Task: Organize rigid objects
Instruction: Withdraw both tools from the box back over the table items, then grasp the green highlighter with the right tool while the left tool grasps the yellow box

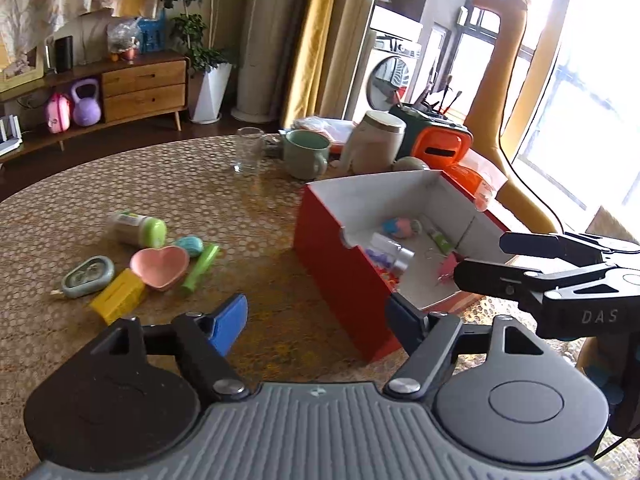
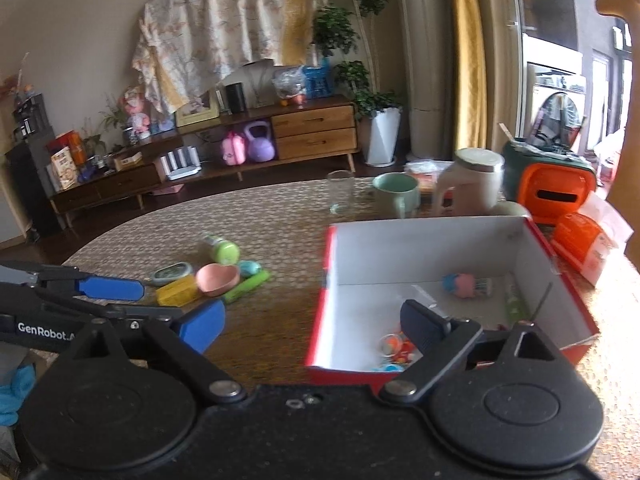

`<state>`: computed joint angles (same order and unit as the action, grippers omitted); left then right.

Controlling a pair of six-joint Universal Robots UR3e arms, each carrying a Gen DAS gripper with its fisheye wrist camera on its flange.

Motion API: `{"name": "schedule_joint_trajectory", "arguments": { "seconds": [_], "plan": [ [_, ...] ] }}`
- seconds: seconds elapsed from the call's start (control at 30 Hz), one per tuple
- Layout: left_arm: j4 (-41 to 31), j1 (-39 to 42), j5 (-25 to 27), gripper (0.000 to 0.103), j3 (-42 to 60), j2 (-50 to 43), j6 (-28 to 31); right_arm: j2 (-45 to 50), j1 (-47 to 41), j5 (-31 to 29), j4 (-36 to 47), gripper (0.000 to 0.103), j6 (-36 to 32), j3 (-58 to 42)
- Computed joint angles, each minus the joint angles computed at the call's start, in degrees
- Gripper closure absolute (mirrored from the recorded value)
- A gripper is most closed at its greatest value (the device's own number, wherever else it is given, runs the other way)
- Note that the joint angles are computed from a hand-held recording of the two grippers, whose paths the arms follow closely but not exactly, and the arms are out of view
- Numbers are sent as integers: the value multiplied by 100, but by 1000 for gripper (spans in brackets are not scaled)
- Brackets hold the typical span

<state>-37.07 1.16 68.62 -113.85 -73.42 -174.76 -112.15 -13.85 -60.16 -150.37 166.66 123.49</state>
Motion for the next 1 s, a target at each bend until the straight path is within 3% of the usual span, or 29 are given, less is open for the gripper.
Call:
{"name": "schedule_joint_trajectory", "arguments": {
  "seconds": [0.37,0.43,0.5,0.57,0.73,1.0],
  "plan": [
    [-402,1551,-839,17,-994,1081,885,910,1106,-552,-636,8,531,-313],
    [-427,1870,-987,12,-1147,1210,1008,1152,1306,-701,-737,8,634,-455],
    [-367,2154,-1099,0,-1321,1305,1107,1457,1531,-843,-838,8,721,-658],
    [-278,2399,-1224,0,-1470,1342,1201,1725,1721,-924,-988,8,769,-790],
    [-56,2715,-1235,0,-1581,1026,1346,2536,2199,-1280,-1118,8,1020,-1409],
    [1272,2776,-1034,0,-1577,-317,1156,4041,2803,-1957,-792,8,1257,-2945]
  ]
}}
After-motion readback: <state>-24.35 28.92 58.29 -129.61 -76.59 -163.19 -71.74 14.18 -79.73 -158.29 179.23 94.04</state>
